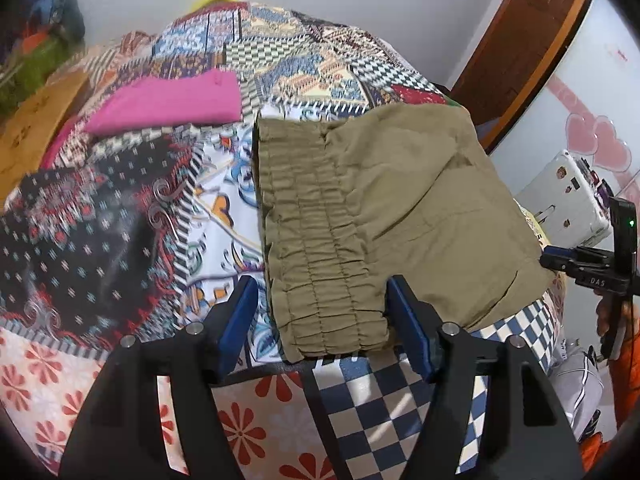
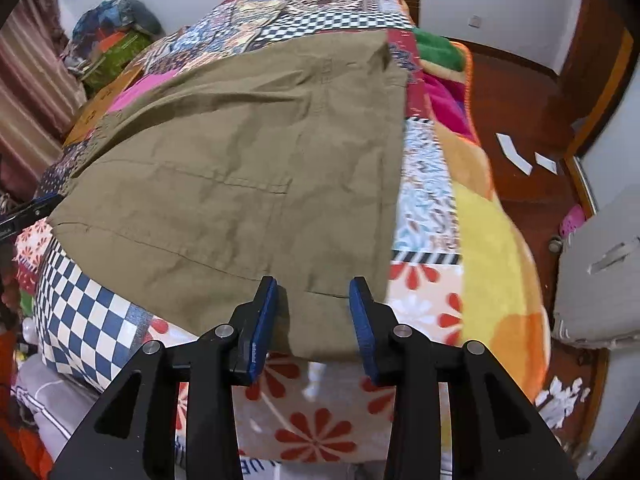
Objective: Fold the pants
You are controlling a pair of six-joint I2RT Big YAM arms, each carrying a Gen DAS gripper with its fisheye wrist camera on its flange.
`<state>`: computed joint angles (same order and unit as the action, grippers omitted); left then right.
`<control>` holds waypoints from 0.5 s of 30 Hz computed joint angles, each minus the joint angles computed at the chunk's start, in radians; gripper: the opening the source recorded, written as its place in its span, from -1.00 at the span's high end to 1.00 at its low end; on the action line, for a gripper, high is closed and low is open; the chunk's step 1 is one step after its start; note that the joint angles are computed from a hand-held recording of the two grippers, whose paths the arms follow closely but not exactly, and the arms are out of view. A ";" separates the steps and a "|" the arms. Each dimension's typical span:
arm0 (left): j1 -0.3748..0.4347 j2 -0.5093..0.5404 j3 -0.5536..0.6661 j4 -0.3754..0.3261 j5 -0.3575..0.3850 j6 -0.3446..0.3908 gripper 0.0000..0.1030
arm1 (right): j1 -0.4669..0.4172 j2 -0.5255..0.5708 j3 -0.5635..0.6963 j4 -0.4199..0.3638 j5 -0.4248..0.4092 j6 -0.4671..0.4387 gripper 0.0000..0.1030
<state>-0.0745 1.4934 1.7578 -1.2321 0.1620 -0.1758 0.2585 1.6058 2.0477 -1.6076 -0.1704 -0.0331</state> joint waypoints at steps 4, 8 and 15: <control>0.004 0.018 0.078 -0.003 -0.055 0.012 -0.31 | -0.026 0.017 0.057 -0.010 0.033 0.008 0.31; 0.032 0.072 0.182 -0.005 -0.092 0.002 -0.31 | -0.046 0.070 0.163 -0.002 0.031 0.017 0.25; 0.091 0.238 0.379 -0.064 -0.085 -0.091 -0.31 | -0.041 0.212 0.379 0.012 0.042 0.022 0.17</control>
